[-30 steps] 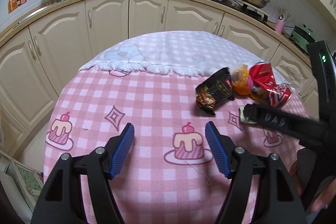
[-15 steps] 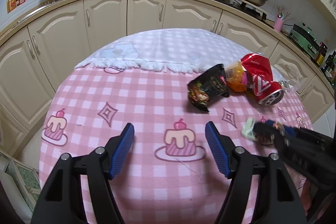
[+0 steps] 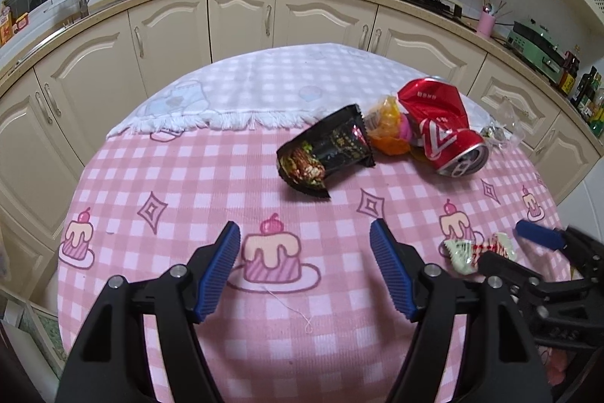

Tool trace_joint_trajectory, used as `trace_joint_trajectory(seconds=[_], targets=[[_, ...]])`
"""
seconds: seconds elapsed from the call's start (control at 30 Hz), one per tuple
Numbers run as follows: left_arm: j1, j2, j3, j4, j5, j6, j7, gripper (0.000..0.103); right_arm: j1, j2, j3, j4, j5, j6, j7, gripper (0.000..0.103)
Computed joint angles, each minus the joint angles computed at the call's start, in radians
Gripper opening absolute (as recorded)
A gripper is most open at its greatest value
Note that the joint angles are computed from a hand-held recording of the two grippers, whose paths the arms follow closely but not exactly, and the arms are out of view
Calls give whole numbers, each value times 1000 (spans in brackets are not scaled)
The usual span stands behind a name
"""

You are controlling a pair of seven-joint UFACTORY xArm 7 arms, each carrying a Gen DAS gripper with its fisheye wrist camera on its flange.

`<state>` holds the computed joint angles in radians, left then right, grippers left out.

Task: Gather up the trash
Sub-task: 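Grasp the black snack bag with the left tool while the right tool holds the checkered wrapper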

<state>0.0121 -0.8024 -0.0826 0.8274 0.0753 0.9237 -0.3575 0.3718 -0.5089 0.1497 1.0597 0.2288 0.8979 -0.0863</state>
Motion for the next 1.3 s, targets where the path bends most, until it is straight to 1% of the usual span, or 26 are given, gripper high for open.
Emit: trace_joint_trajectory(seconds=[0.03,0.07,0.1,0.17,0.2,0.23,0.27,0.3,0.33,0.37,0.4,0.43,0.5,0.6,0.7,0.8,0.87,0.97,1.0,1.03,1.07,1.13,1.2,1.27,1.3], targets=[[0,-3,1,-2,-2,7,-2,70,19,-6,-12,-3,7,-10,-51,84],[0,-10,3,-6,-6,14,-6,70,56,-12,-33,-4,27,-18,-143,84],[0,-19,5,-11,-12,25,-14,70,75,-17,-43,-7,37,-17,-204,84],[4,-39,7,-23,-18,41,-28,70,99,-12,-49,0,48,-12,-306,84],[7,-49,8,-28,-19,49,-35,70,109,-2,-51,5,54,-10,-355,81],[10,-62,7,-33,-19,59,-41,70,108,14,-47,18,54,1,-379,72],[14,-72,5,-38,-16,67,-47,70,100,28,-41,29,52,12,-387,66],[21,-84,-1,-43,-10,78,-58,70,89,50,-32,42,45,27,-388,49],[24,-93,-4,-46,-7,85,-65,70,74,66,-19,46,31,28,-380,38],[25,-103,-5,-51,-8,93,-72,70,62,83,-11,53,20,21,-376,36],[24,-110,-4,-53,-10,98,-77,70,62,86,-17,52,38,17,-380,34],[24,-121,-4,-57,-12,107,-84,70,55,89,-16,56,45,20,-367,29],[23,-138,-10,-63,-12,123,-97,70,30,106,-10,74,50,23,-303,20],[14,-129,-21,-52,-8,128,-99,70,10,128,-39,100,126,45,-216,18],[3,-106,-24,-39,-1,112,-89,70,-7,107,-43,77,152,21,-158,18],[-13,-57,-30,-11,3,86,-69,70,-21,82,-69,52,210,15,-84,18],[-21,-14,-26,16,14,69,-41,70,-48,68,-76,33,225,-1,2,18],[-30,57,-14,63,32,41,18,70,-70,49,-86,3,238,-31,86,18],[-39,73,-3,72,30,27,44,73,-80,38,-88,-8,237,-46,116,18],[-62,93,21,80,18,9,99,77,-86,31,-85,-8,224,-51,137,18],[-77,113,37,89,10,0,147,77,-94,26,-79,-11,206,-61,158,18],[-53,165,23,123,46,8,188,77,-100,21,-83,-13,182,-70,182,18],[-54,204,33,146,46,6,240,77,-108,20,-86,-14,164,-71,208,18],[-43,235,32,166,55,1,268,77,-116,21,-84,-16,139,-74,227,18],[-38,249,32,174,58,-3,278,77,-119,20,-94,-17,132,-70,226,18]])
